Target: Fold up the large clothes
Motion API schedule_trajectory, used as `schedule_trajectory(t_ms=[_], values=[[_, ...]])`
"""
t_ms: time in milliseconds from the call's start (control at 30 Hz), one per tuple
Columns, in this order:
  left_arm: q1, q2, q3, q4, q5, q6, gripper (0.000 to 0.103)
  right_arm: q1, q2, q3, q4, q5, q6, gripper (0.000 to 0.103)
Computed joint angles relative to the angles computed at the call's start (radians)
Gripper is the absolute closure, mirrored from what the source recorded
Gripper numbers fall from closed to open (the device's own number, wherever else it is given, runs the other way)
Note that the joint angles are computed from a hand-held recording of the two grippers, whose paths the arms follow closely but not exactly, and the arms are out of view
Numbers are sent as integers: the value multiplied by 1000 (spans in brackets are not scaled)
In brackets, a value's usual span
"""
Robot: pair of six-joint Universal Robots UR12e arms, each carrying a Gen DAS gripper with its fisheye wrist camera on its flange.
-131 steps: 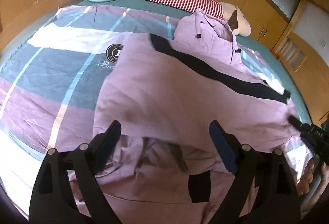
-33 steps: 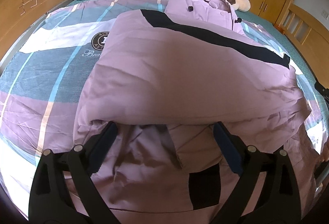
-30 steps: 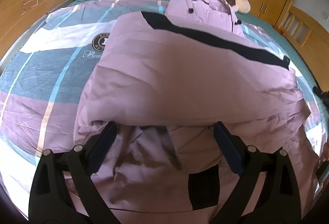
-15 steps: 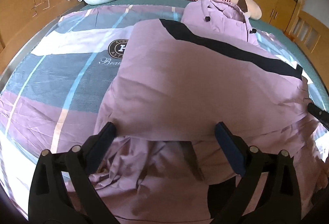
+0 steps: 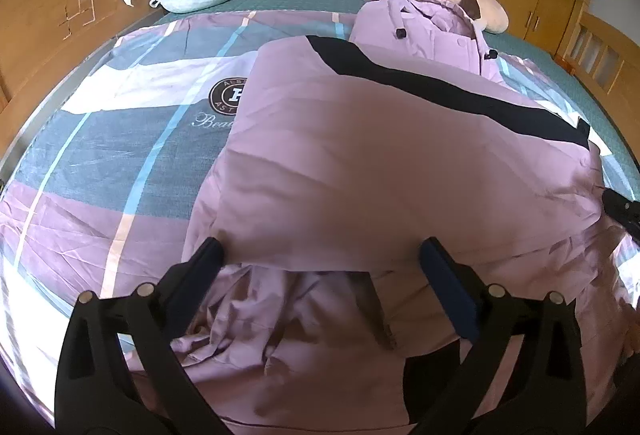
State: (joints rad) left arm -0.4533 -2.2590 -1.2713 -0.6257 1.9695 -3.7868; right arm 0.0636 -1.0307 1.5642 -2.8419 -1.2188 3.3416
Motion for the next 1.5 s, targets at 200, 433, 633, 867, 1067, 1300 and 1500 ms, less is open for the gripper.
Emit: schedule_trajectory(t_ms=[200, 433, 633, 867, 1067, 1300, 1500], values=[[0, -1, 1, -4, 1, 0, 2, 18, 11, -1, -52, -30, 1, 18], [-1, -4, 5, -12, 3, 7, 2, 3, 22, 10, -104, 12, 54, 91], [4, 6, -13, 29, -25, -10, 2, 17, 2, 27, -189, -86, 31, 94], [6, 3, -9, 11, -35, -17, 2, 32, 11, -7, -34, -190, -38, 93], [-1, 12, -29, 91, 7, -11, 2, 36, -2, 24, -164, -365, 99, 29], [0, -1, -8, 34, -18, 27, 2, 77, 12, 11, -183, -270, -229, 76], [4, -4, 1, -5, -31, 13, 2, 103, 42, -36, 19, -355, -306, 75]])
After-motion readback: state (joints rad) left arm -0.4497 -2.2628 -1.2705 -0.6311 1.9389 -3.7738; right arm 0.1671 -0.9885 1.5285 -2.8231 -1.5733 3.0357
